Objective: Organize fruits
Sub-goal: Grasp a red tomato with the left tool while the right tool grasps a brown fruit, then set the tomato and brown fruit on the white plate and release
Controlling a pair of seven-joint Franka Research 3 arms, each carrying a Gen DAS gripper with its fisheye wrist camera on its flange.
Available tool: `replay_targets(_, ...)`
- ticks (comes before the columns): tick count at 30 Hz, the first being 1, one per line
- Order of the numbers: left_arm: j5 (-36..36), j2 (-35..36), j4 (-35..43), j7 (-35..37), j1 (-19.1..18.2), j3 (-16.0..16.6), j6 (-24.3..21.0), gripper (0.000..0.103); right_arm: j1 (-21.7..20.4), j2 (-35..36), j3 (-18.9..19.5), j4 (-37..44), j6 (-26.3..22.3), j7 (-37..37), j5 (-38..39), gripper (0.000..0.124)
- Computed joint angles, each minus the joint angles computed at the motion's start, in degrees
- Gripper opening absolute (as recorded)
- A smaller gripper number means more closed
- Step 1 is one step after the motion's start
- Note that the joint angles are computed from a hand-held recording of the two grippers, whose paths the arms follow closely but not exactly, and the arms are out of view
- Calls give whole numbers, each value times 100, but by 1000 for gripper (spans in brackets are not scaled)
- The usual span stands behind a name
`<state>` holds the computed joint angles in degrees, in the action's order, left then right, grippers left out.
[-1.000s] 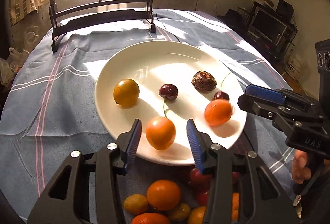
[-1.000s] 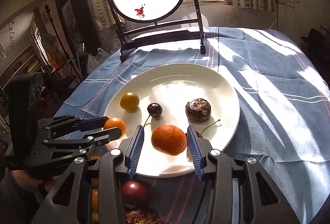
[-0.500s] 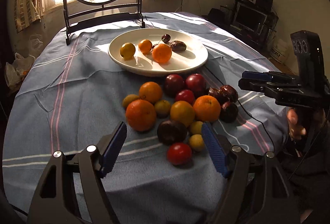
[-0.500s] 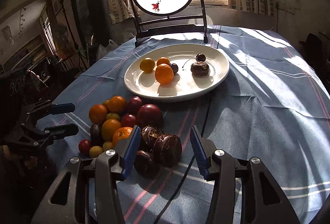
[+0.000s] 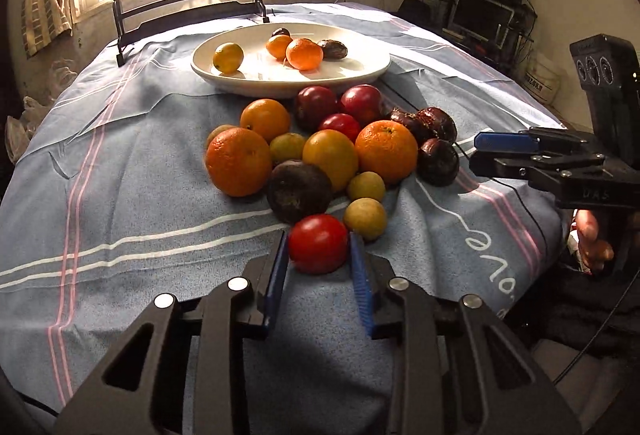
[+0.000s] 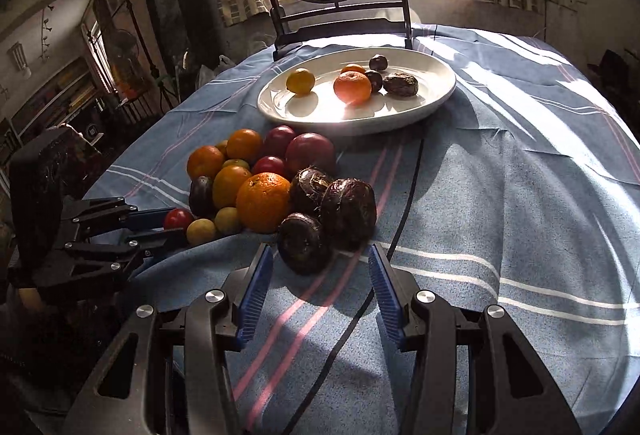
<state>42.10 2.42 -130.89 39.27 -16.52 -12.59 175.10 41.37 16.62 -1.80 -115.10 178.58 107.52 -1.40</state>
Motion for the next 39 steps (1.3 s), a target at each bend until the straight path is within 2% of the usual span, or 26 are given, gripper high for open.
replay_targets(3,604,-242,-113,-603,26,34,-2,29,-13,110,60,141,-72,-72,12,50)
replay_targets(9,971,-529,-233,-997,272,-145,-12,29,670,483,-659,722,-602,631,-698,50)
replay_targets(10,974,-530,-238,-1008,297,-165,4,29,675,537,-663,809,-689,734,-800,49)
replay_targets(11,974,-531,-241,-1011,316,-182,4,29,723,582,-715,880,-774,890,-931,45)
replay_targets(12,924,-521,-244,-974,325,-190,26,29,885,607,-917,916,-822,1247,-1279,34)
replay_targets(13,857,-526,-266,-929,326,-196,50,29,889,600,-919,911,-826,1275,-1300,35)
replay_targets(17,840,-522,-285,-957,361,-225,103,29,338,394,-318,594,-473,1069,-1124,34)
replay_targets(19,909,-545,-294,-1057,399,-231,156,29,166,234,-133,362,-203,909,-966,34)
replay_targets(23,988,-575,-274,-1204,488,-226,321,29,-345,-61,408,-13,337,326,-372,34)
replay_targets(26,185,-472,-177,-520,416,-125,517,29,-331,-147,309,62,466,144,-144,35)
replay_targets(27,-3,-388,-59,-307,408,-116,519,29,-413,-129,364,186,430,36,-42,35)
replay_targets(28,-361,-286,65,60,380,-106,500,29,-645,-77,585,353,381,-168,109,35)
replay_targets(29,-1028,-160,201,693,363,-143,466,29,-865,13,793,575,280,-383,255,35)
replay_targets(30,-1832,-14,358,1433,416,-267,439,29,-963,138,856,844,140,-514,368,35)
replay_targets(32,-2899,358,827,2436,622,-566,335,29,-1044,474,856,1472,-222,-686,567,35)
replay_targets(33,-3164,581,1121,2737,685,-657,215,29,-1033,682,802,1823,-424,-724,650,35)
replay_targets(34,-3156,810,1436,2766,603,-567,67,29,-1066,920,809,2220,-698,-801,735,35)
replay_targets(35,-3105,1047,1773,2737,501,-457,-117,29,-947,1147,626,2584,-924,-698,712,35)
replay_targets(39,-3277,1952,3038,2854,381,-377,-986,30,-636,2000,133,3908,-1805,-322,403,35)
